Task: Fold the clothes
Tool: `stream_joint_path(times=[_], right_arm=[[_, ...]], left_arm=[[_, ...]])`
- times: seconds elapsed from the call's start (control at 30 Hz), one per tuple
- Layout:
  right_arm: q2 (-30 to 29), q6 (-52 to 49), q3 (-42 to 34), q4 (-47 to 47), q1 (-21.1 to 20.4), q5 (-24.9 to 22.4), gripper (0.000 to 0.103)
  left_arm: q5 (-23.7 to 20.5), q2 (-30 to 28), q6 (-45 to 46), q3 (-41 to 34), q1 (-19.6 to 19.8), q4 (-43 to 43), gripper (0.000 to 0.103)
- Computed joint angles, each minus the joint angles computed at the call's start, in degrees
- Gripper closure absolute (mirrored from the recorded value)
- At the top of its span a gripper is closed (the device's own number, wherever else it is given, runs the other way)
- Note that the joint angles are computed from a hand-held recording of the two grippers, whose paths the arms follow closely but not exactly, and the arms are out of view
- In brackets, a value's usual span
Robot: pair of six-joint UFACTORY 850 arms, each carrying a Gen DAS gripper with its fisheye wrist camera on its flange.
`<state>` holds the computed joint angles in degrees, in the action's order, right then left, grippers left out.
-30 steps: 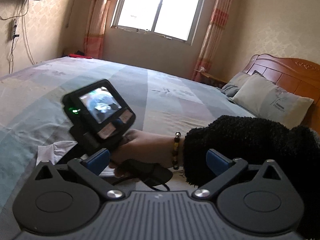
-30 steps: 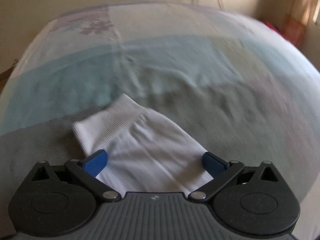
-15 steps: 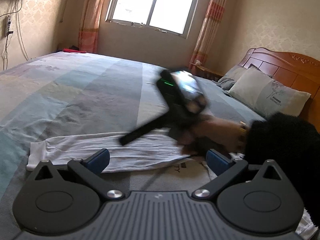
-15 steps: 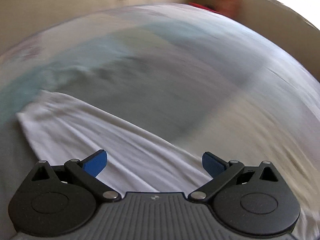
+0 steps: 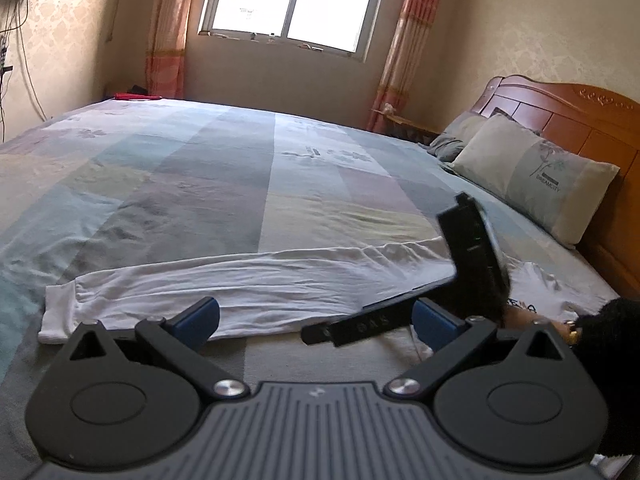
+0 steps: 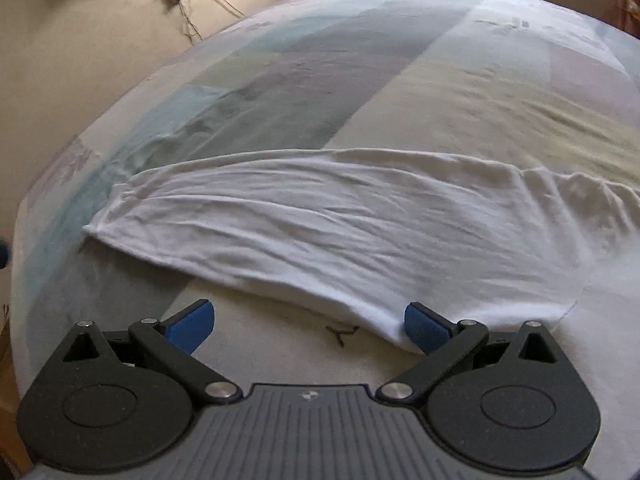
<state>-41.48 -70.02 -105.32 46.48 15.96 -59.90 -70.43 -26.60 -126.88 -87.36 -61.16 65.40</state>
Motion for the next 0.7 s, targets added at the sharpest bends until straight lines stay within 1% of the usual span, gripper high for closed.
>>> stream_joint_path(times=[0.03, 0.07, 0.1, 0.13, 0.17, 0.2, 0.23, 0.3, 0.37, 0.4, 0.43, 0.47, 0.6, 0.63, 0.67, 0.7], right_arm=[[0.9, -1.6, 1.0, 1.5, -0.3, 0.6, 0.000], [2.4, -4.7, 3.2, 3.6, -0.5, 3.5, 0.000], [3.7, -7.6, 5.3, 5.4, -0.3, 7.5, 0.000], [4.4, -8.1, 6.6, 5.1, 0.2, 10.9, 0.000], [4.7, -6.5, 7.0, 2.9, 0.8, 13.7, 0.000], [4.1, -2.9, 6.9, -0.2, 1.4, 14.2, 0.000], [3.6, -1.8, 6.7, -1.0, 1.2, 12.2, 0.000], [6.0, -6.0, 10.2, 1.2, 0.9, 12.0, 0.000], [6.1, -8.0, 9.8, 2.5, -0.1, 6.3, 0.000], [6.4, -8.9, 9.9, 4.2, -0.6, 5.7, 0.000], [7.1, -10.0, 10.5, 5.9, -0.6, 7.4, 0.000], [8.0, -11.7, 11.7, 7.8, -0.5, 11.1, 0.000], [6.3, -7.5, 9.5, 5.6, 0.3, 19.3, 0.000], [4.9, -3.6, 8.1, 2.9, 0.3, 18.9, 0.000], [3.7, -0.7, 7.1, 1.1, 0.1, 17.2, 0.000], [4.1, -0.2, 7.6, 0.9, -0.1, 16.8, 0.000]], left_arm=[[0.0, 0.1, -0.2, 0.1, 0.0, 0.2, 0.001], [0.1, 0.2, -0.4, 0.3, 0.0, 0.2, 0.001], [0.2, 0.3, -0.3, 0.4, 0.0, 0.1, 0.001], [0.3, 0.2, -0.2, 0.4, 0.1, -0.1, 0.001], [0.3, 0.1, 0.2, 0.2, 0.1, -0.3, 0.001], [0.3, 0.1, 0.2, 0.1, 0.1, -0.3, 0.001], [0.3, 0.1, 0.1, 0.1, 0.1, -0.2, 0.001], [0.3, 0.1, -0.2, 0.1, 0.0, 0.0, 0.001], [0.4, 0.2, -0.6, 0.3, 0.0, 0.1, 0.001], [0.3, 0.1, -0.4, 0.1, 0.0, -0.1, 0.001], [0.2, -0.1, -0.1, -0.2, 0.1, -0.4, 0.001], [0.2, -0.1, 0.0, -0.3, 0.1, -0.4, 0.001], [0.1, -0.2, -0.3, -0.2, 0.1, -0.4, 0.001], [0.1, -0.2, -0.3, -0.2, 0.1, -0.4, 0.001], [0.1, -0.1, -0.5, -0.1, 0.1, -0.4, 0.001], [0.1, 0.0, -0.5, 0.0, 0.0, -0.4, 0.001]])
